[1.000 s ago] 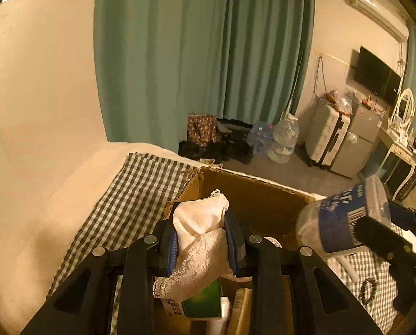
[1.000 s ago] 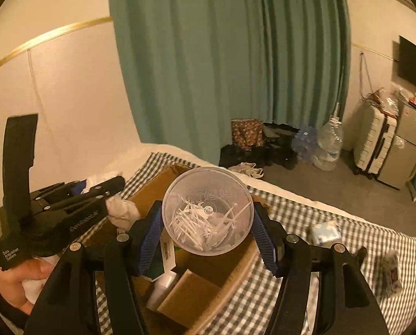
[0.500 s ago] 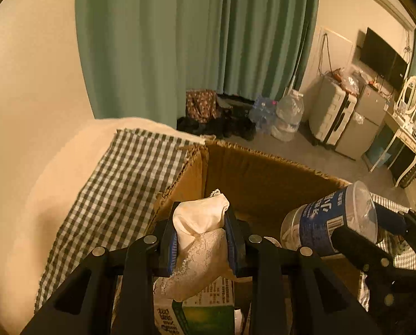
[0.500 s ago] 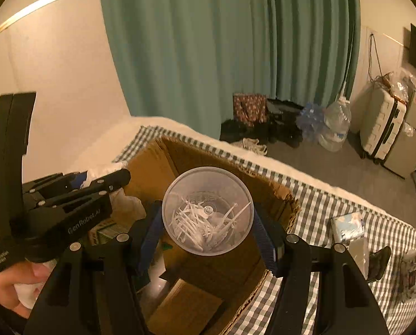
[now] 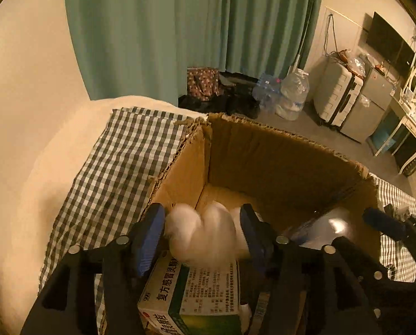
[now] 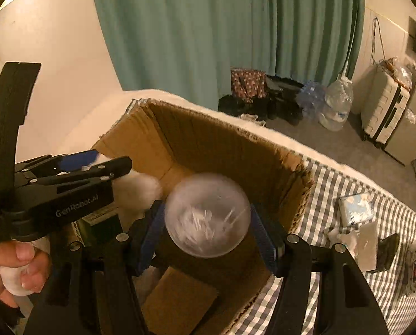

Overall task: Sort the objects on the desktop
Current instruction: 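Open both grippers to drop the lace cloth and jar into the box, then move both grippers back over the bed toward the remaining items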

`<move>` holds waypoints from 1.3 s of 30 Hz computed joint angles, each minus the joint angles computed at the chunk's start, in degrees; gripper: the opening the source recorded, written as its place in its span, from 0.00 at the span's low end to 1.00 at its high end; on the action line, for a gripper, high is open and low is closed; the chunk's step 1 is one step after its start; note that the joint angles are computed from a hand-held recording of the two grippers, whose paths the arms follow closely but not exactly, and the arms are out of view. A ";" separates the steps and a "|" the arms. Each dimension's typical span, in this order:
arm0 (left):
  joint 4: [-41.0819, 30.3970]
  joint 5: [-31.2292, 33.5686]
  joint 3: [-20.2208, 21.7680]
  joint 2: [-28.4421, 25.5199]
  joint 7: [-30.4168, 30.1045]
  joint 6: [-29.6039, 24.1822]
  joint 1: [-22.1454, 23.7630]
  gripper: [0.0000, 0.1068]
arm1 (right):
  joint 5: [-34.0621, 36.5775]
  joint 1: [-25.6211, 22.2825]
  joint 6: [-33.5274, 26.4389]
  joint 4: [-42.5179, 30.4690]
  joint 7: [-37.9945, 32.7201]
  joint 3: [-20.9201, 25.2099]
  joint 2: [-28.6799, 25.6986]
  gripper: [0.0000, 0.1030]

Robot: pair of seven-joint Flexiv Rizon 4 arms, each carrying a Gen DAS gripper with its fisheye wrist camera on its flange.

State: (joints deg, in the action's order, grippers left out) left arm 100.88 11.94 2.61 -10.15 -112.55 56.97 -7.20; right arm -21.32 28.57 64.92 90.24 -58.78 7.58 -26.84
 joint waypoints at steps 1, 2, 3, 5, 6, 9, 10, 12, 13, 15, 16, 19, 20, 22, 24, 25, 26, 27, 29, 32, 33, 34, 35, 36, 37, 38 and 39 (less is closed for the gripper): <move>0.05 -0.27 -0.09 0.22 -0.06 0.23 -0.02 0.60 | -1.21 0.57 0.25 0.51 0.74 -0.90 0.56 0.62; -0.14 0.48 0.06 0.50 -0.96 0.04 -0.32 0.67 | -2.03 0.88 0.42 0.93 1.35 -1.36 1.07 0.64; -0.43 1.72 0.28 0.84 -2.12 -0.06 -0.64 0.69 | -2.65 0.96 0.80 1.43 1.85 -1.62 1.69 0.64; -0.50 3.13 0.28 1.79 -3.34 0.41 -0.90 0.71 | -3.74 0.96 1.79 2.72 3.00 -1.97 3.16 0.64; -0.44 3.01 0.12 2.18 -3.24 0.51 -0.78 0.71 | -4.55 1.05 2.07 3.50 3.86 -2.28 3.96 0.64; -0.70 3.86 -0.23 3.52 -3.86 0.07 -0.74 0.71 | -5.91 0.71 2.21 4.86 5.77 -2.28 5.85 0.64; -0.73 4.45 -0.30 4.17 -4.38 -0.11 -0.79 0.71 | -5.88 0.36 2.06 5.12 5.98 -1.95 6.46 0.64; -0.63 5.03 -0.57 5.38 -5.12 -0.19 -0.69 0.72 | -6.52 0.03 1.90 5.89 6.86 -1.77 7.68 0.64; -0.43 5.25 -0.71 5.94 -5.47 -0.09 -0.57 0.73 | -7.16 -0.04 1.94 6.39 7.49 -1.82 8.40 0.64; -0.14 5.80 -1.10 7.29 -6.31 -0.08 -0.44 0.76 | -8.71 -0.16 2.33 7.53 9.17 -1.97 9.78 0.64; -0.15 5.72 -1.36 7.74 -6.34 -0.07 -0.26 0.77 | -9.41 -0.29 2.60 8.18 10.05 -1.96 10.63 0.64; 0.47 6.24 -2.07 9.75 -7.06 0.50 0.00 0.83 | -10.96 -0.86 2.43 9.35 11.72 -1.48 12.68 0.64; 0.59 6.67 -2.34 10.32 -7.46 0.78 0.12 0.86 | -11.65 -0.99 2.47 9.66 12.43 -1.37 13.18 0.65; 0.74 8.16 -3.02 11.75 -8.86 1.22 0.23 0.88 | -13.49 -1.28 2.92 10.79 14.26 -1.29 14.73 0.68; 0.77 9.17 -3.79 13.01 -10.11 1.31 0.38 0.90 | -14.97 -2.03 3.41 11.91 15.44 -1.07 16.31 0.71; 0.73 9.36 -4.17 13.48 -10.55 1.38 0.50 0.92 | -15.94 -2.36 3.57 12.50 16.30 -0.96 17.17 0.72; 0.84 9.65 -4.52 14.04 -11.13 1.57 0.57 0.95 | -16.76 -2.73 3.72 13.06 17.06 -0.77 17.97 0.74; 1.06 9.93 -4.87 14.71 -11.71 2.05 0.61 0.96 | -17.67 -3.17 4.00 13.75 17.94 -0.61 18.89 0.78; 1.90 9.59 -5.38 15.75 -11.73 4.31 0.56 0.96 | -20.12 -4.18 4.91 15.35 20.21 -0.38 20.71 0.81; 2.29 11.36 -6.90 17.34 -13.00 5.50 1.01 0.96 | -23.85 -6.08 6.69 17.82 25.03 0.11 23.15 0.83; 1.91 12.33 -7.67 17.71 -13.58 4.99 1.18 0.96 | -24.05 -6.75 7.20 18.52 25.85 0.49 23.88 0.85; 1.49 13.07 -8.35 18.01 -14.03 4.32 1.29 0.96 | -24.50 -7.38 7.52 19.05 26.61 0.78 24.51 0.85; 1.16 13.69 -8.89 18.25 -14.42 3.86 1.34 0.96 | -25.52 -7.97 7.66 19.62 27.65 1.02 25.20 0.86; 0.88 14.21 -9.36 18.47 -14.87 3.51 1.34 0.96 | -26.80 -8.57 7.62 20.13 28.79 1.24 25.91 0.88; 0.66 14.64 -9.76 18.74 -15.32 3.27 1.30 0.96 | -27.58 -9.15 7.42 20.49 29.44 1.52 26.59 0.89; 0.45 14.96 -10.12 18.94 -15.71 3.12 1.24 0.96 | -28.44 -9.70 7.28 20.86 30.26 1.84 27.22 0.90; 0.31 15.24 -10.41 19.13 -16.10 2.93 1.18 0.96 | -28.88 -10.29 7.40 21.22 30.70 2.11 27.86 0.91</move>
State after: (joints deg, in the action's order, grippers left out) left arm 101.19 27.18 -7.80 8.98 -128.65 59.90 -6.01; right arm -50.20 18.29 72.32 111.47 -28.08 9.68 1.02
